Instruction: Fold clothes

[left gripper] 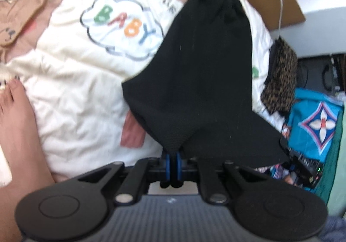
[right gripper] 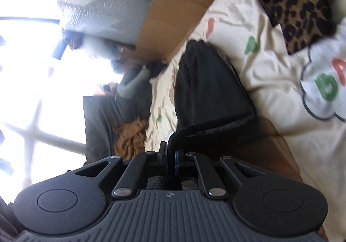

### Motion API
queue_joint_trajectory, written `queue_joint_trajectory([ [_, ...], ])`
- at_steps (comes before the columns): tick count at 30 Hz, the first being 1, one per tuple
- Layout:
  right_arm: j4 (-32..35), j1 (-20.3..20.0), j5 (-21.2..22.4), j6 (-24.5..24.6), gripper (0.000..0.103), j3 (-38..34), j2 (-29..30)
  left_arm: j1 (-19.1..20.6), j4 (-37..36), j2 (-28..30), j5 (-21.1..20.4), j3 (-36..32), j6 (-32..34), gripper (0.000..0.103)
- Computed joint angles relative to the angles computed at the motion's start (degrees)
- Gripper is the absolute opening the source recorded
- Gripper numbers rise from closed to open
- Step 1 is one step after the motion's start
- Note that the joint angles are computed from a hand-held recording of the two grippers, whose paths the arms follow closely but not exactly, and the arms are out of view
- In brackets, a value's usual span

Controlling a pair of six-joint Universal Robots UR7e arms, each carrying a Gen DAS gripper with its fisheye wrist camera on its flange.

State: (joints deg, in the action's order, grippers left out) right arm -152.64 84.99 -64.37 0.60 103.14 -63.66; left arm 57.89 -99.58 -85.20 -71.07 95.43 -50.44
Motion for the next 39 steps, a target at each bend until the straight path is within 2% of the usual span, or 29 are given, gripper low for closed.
queue_joint_trajectory([
  [4, -5.3, 1.6, 0.5, 3.0, 0.004, -2.1, 3.4, 0.6, -2.7, 1.3, 1.7, -1.4, -0.1, 0.006],
  [9, -7.0, 4.2, -2.2, 6.1, 0.004, -8.0, 7.9, 0.8, -6.8, 2.8, 5.3, -3.1, 1.0, 0.006],
  [14, -4.7, 6.1, -5.8, 5.0, 0.004, -14.8, 12.4, 2.2, -12.6, 4.8, 8.0, -3.9, 2.2, 0.006],
  [19, -0.6, 8.2, -15.3, 2.0, 0.004, -20.6, 15.5, 4.2, -17.7, 7.8, 9.6, -4.9, 4.5, 0.007],
  [24, 1.4, 8.8, -16.6, 2.9, 0.005, -24.4, 17.9, 5.3, -21.4, 11.0, 10.5, -6.2, 6.7, 0.007],
  [28, 6.4, 9.7, -19.9, 1.1, 0.005, -29.3, 20.3, 6.4, -24.4, 13.6, 10.6, -7.2, 8.0, 0.007],
  [31, 8.9, 9.6, -20.6, 1.1, 0.005, -32.8, 22.4, 7.3, -25.7, 15.0, 10.5, -8.0, 9.0, 0.007],
  [39, 10.4, 9.3, -22.1, 1.6, 0.005, -37.0, 25.5, 9.3, -25.1, 17.6, 10.6, -10.9, 9.2, 0.007],
])
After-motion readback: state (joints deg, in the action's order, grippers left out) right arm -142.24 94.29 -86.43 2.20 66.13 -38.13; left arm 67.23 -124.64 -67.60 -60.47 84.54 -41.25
